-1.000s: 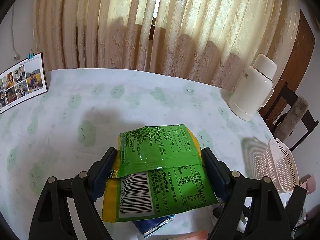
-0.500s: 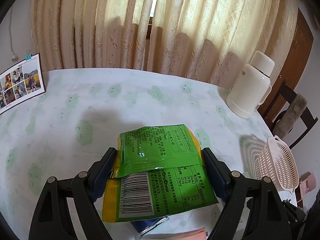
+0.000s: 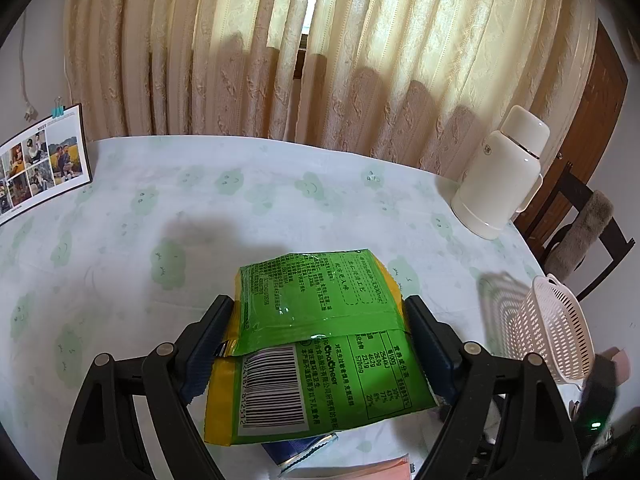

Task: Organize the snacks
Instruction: 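Lift the white paper bag with the right gripper while the left gripper holds the chip bag, then carry the white bag into the pink basket and open the right gripper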

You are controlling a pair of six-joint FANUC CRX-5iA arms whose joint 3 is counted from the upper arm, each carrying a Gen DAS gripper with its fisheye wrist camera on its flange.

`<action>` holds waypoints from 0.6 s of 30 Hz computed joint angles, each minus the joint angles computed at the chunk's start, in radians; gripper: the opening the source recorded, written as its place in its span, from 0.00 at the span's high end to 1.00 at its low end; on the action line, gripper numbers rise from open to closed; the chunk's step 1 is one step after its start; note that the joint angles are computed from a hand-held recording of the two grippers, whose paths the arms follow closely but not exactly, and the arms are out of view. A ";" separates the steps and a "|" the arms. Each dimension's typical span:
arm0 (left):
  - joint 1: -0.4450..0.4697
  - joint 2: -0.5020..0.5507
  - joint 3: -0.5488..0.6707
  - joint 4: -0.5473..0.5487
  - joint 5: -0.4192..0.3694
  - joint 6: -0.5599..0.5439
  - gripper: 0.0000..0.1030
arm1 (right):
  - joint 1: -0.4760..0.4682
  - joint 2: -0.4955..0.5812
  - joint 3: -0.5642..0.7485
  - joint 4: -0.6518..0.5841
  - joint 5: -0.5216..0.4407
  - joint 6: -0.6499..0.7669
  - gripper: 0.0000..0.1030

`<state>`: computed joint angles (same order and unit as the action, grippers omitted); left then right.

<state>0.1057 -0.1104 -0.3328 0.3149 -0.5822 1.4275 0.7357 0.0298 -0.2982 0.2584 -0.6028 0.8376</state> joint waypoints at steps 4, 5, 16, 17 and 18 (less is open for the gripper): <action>0.000 0.001 0.001 -0.001 -0.001 0.002 0.20 | 0.008 -0.003 -0.012 -0.004 0.019 0.038 0.61; -0.002 0.002 0.003 -0.005 -0.001 0.008 0.20 | 0.008 -0.009 -0.008 -0.038 0.027 0.071 0.68; -0.002 0.000 -0.001 -0.002 0.000 0.005 0.20 | 0.052 -0.131 -0.138 0.248 0.116 -0.190 0.74; -0.002 0.000 -0.002 -0.001 0.001 0.002 0.20 | 0.051 -0.139 -0.143 0.265 0.116 -0.209 0.74; -0.002 -0.002 -0.004 0.001 0.002 -0.001 0.20 | 0.049 -0.150 -0.154 0.291 0.119 -0.240 0.74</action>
<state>0.1038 -0.1124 -0.3368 0.3162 -0.5801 1.4262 0.7844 -0.1202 -0.4521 0.5494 -0.4841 0.5976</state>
